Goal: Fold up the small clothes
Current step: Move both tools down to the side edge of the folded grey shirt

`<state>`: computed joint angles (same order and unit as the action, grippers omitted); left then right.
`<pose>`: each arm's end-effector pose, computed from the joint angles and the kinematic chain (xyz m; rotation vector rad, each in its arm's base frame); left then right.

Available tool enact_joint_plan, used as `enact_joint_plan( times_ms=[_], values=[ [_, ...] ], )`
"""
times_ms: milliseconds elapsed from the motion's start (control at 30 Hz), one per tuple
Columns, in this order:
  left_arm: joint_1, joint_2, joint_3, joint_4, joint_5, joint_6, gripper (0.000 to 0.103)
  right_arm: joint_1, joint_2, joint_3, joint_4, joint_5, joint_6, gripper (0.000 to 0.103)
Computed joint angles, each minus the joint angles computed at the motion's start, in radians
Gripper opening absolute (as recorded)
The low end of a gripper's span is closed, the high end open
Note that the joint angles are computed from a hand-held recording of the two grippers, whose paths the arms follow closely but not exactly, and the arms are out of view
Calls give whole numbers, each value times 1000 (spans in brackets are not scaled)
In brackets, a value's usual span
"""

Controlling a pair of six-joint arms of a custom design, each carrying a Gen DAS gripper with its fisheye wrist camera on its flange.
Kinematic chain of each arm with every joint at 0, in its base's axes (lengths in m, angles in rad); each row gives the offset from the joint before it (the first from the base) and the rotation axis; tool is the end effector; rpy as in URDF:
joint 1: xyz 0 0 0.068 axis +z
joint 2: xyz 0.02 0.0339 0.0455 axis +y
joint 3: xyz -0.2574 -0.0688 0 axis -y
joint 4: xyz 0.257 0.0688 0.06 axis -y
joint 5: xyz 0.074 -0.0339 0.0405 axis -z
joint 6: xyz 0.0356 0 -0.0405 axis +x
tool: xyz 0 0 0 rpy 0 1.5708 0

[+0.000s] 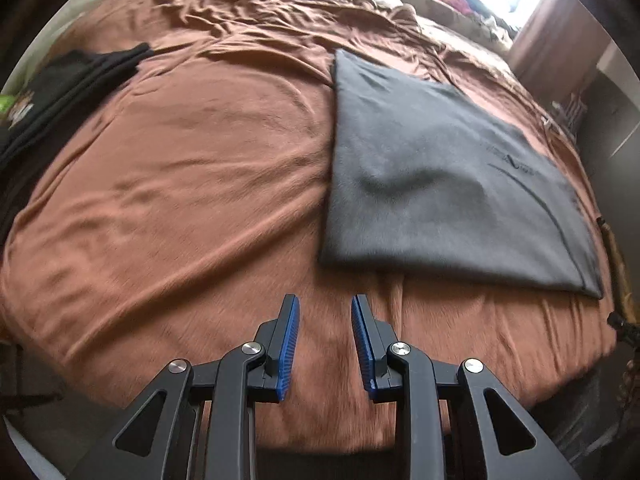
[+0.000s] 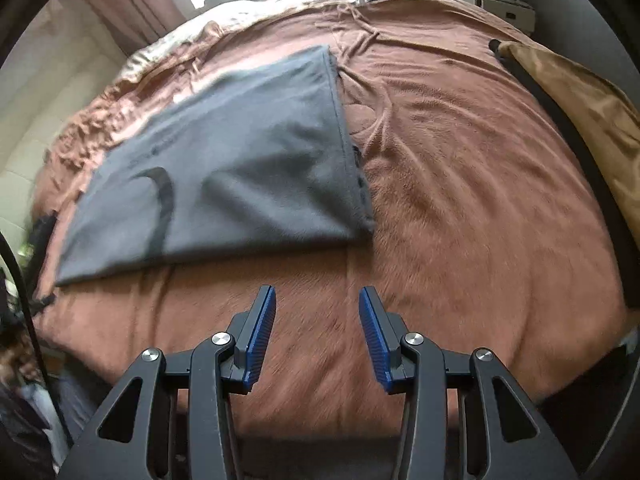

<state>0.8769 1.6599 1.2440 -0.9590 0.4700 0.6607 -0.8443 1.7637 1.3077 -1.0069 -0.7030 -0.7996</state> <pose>0.2188 0.2379 0.2172 -0.2251 2.6547 -0.2764 0.2413 -0.2369 0.2063 0.0064 2.5062 0.5265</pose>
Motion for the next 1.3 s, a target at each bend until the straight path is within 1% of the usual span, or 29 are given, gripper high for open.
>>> enact_joint_plan(
  times_ms=[67, 100, 133, 167, 200, 233, 300, 367, 400, 500, 567, 667, 733, 867, 933, 967, 1033, 1100, 1167, 1233, 1300],
  values=[
    [43, -26, 5, -49, 36, 29, 30, -46, 0, 12, -64, -43, -40, 41],
    [67, -35, 15, -81, 56, 46, 31, -71, 4, 22, -98, -65, -60, 43],
    [85, -39, 23, -104, 69, 56, 35, -97, 11, 35, -140, -88, -83, 46],
    [105, -43, 33, -131, 85, 66, 39, -120, 19, 46, -176, -105, -103, 57],
    [121, -46, 41, -150, 96, 73, 51, -142, 23, 53, -202, -122, -115, 64],
    [134, -54, 43, -161, 104, 83, 62, -165, 32, 63, -226, -143, -123, 65],
    [160, -59, 53, -185, 133, 102, 64, -197, 45, 78, -278, -168, -163, 67],
    [172, -37, 78, -225, 157, 96, 64, -225, 32, 54, -300, -178, -208, 68],
    [175, -27, 89, -242, 169, 90, 64, -235, 43, 63, -337, -192, -237, 68],
    [174, -5, 109, -265, 204, 61, 64, -239, 70, 71, -365, -221, -240, 68],
    [166, 2, 111, -262, 230, 35, 64, -229, 92, 73, -338, -238, -193, 68],
    [142, 25, 112, -241, 249, -36, 64, -212, 130, 73, -302, -276, -110, 68],
    [124, 50, 112, -222, 269, -103, 64, -204, 153, 71, -275, -300, -65, 68],
    [83, 72, 88, -150, 279, -212, 63, -179, 155, 21, -143, -303, 63, 68],
    [59, 82, 77, -110, 269, -272, 63, -166, 164, 6, -103, -309, 107, 68],
    [53, 84, 71, -97, 269, -293, 63, -158, 163, -5, -81, -315, 129, 67],
    [32, 77, 45, -57, 257, -344, 58, -140, 159, -30, -16, -319, 186, 62],
    [15, 74, 28, -35, 252, -374, 53, -123, 159, -45, 20, -323, 229, 53],
    [-8, 65, 2, 6, 236, -420, 50, -104, 162, -56, 51, -327, 271, 49],
    [-38, 54, -19, 51, 193, -462, 46, -88, 150, -77, 107, -309, 328, 46],
    [-52, 51, -32, 89, 179, -514, 45, -78, 139, -90, 137, -297, 362, 44]
  ],
)
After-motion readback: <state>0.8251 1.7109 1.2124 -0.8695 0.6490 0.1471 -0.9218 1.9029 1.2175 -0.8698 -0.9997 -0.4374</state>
